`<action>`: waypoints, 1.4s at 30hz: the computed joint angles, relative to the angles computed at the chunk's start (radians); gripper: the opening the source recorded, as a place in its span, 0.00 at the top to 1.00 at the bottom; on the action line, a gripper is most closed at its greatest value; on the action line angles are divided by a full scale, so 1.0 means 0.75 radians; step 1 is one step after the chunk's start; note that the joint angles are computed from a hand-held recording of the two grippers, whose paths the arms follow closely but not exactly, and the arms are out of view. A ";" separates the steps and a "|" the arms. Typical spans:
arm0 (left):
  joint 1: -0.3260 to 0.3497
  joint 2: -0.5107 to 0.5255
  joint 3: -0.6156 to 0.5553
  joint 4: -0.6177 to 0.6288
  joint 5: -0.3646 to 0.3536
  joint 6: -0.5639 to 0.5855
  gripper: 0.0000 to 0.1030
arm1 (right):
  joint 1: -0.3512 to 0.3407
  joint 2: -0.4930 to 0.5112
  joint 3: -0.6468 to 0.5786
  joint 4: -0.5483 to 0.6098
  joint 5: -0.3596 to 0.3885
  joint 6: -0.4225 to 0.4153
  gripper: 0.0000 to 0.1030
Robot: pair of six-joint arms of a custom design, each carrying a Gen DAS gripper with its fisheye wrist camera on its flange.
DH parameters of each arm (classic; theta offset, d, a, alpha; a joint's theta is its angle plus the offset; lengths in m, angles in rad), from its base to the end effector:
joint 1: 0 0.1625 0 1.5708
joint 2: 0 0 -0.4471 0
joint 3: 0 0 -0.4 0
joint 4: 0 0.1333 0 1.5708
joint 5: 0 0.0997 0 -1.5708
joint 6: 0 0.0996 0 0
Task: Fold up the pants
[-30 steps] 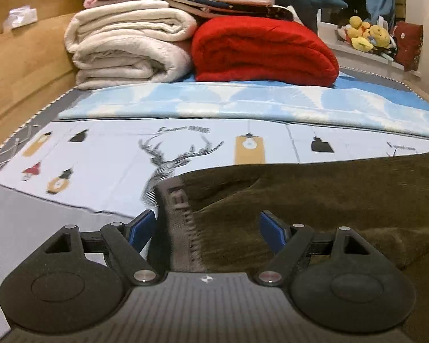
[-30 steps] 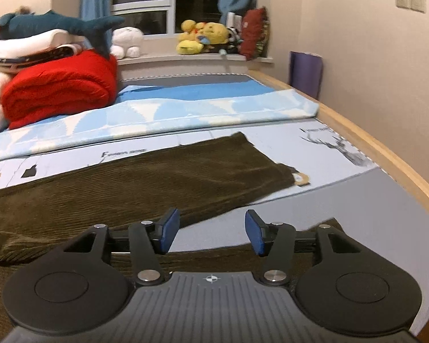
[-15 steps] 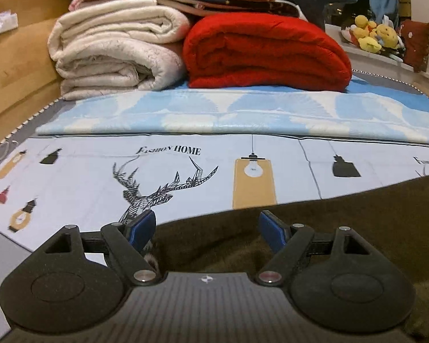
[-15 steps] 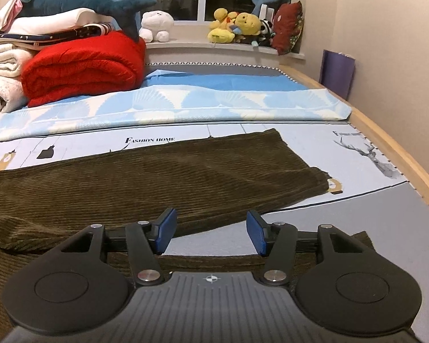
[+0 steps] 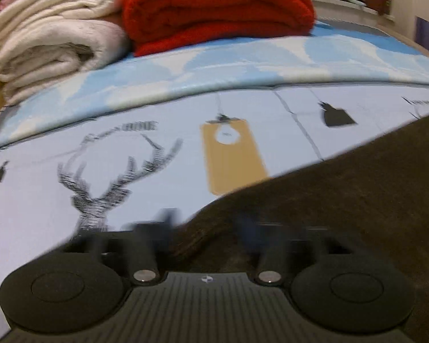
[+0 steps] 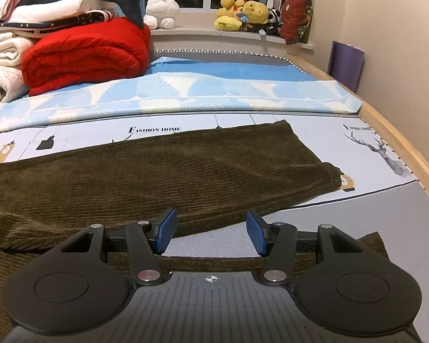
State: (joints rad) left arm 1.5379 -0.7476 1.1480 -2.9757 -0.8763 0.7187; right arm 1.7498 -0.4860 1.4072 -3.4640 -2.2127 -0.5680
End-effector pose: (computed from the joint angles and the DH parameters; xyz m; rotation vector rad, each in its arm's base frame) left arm 0.1702 -0.8203 0.3536 0.3740 2.0600 -0.8123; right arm 0.2077 -0.7341 0.0902 0.4357 -2.1532 0.9824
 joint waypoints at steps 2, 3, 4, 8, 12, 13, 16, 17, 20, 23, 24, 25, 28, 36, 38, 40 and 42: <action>-0.016 -0.012 0.037 -0.045 0.009 0.057 0.96 | 0.004 0.004 -0.005 -0.009 -0.006 -0.013 0.46; -0.024 -0.023 0.054 -0.051 0.014 0.065 0.96 | 0.006 0.004 -0.004 -0.016 -0.006 -0.016 0.46; -0.032 -0.036 0.071 -0.053 0.016 0.053 0.96 | 0.008 0.004 -0.002 -0.022 -0.009 -0.015 0.46; -0.077 -0.134 0.193 -0.047 0.025 -0.030 0.97 | 0.014 -0.006 0.017 -0.054 -0.023 -0.022 0.47; -0.162 -0.296 0.434 -0.039 0.044 -0.049 0.97 | 0.017 -0.015 0.039 -0.100 -0.061 -0.032 0.47; -0.184 -0.344 0.500 -0.019 0.039 -0.065 0.97 | 0.018 -0.015 0.042 -0.109 -0.085 -0.031 0.49; -0.257 -0.517 0.724 0.062 0.034 -0.192 0.98 | 0.006 -0.040 0.080 -0.117 -0.110 0.051 0.53; -0.281 -0.577 0.805 0.074 0.034 -0.227 0.98 | -0.001 -0.055 0.102 -0.109 -0.107 0.107 0.53; -0.314 -0.713 1.004 0.046 -0.005 -0.328 0.98 | -0.015 -0.098 0.152 -0.051 -0.104 0.248 0.57; -0.303 -0.798 1.090 0.092 -0.034 -0.537 0.96 | -0.019 -0.116 0.194 -0.086 -0.094 0.263 0.57; -0.293 -0.818 1.093 0.093 -0.058 -0.629 0.96 | -0.020 -0.120 0.205 -0.094 -0.094 0.259 0.57; -0.277 -0.835 1.089 0.098 -0.100 -0.706 0.94 | -0.022 -0.127 0.215 -0.094 -0.086 0.266 0.57; -0.201 -0.868 1.037 0.246 -0.246 -0.976 0.60 | -0.033 -0.151 0.243 -0.090 -0.053 0.303 0.57; -0.066 -0.754 0.806 0.749 -0.377 -1.393 0.41 | -0.038 -0.164 0.254 -0.052 -0.029 0.323 0.57; -0.053 -0.730 0.785 0.710 -0.352 -1.451 0.41 | -0.035 -0.155 0.246 -0.060 -0.023 0.293 0.57; -0.044 -0.715 0.769 0.651 -0.329 -1.503 0.41 | -0.035 -0.151 0.237 -0.053 -0.008 0.293 0.57; -0.042 -0.704 0.753 0.610 -0.308 -1.518 0.41 | -0.041 -0.154 0.229 -0.040 0.030 0.327 0.57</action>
State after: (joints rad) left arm 1.5067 -1.2759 1.7129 -2.5181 -1.1074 -0.4197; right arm 1.7193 -0.6013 1.5789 -3.4938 -2.1905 -0.3229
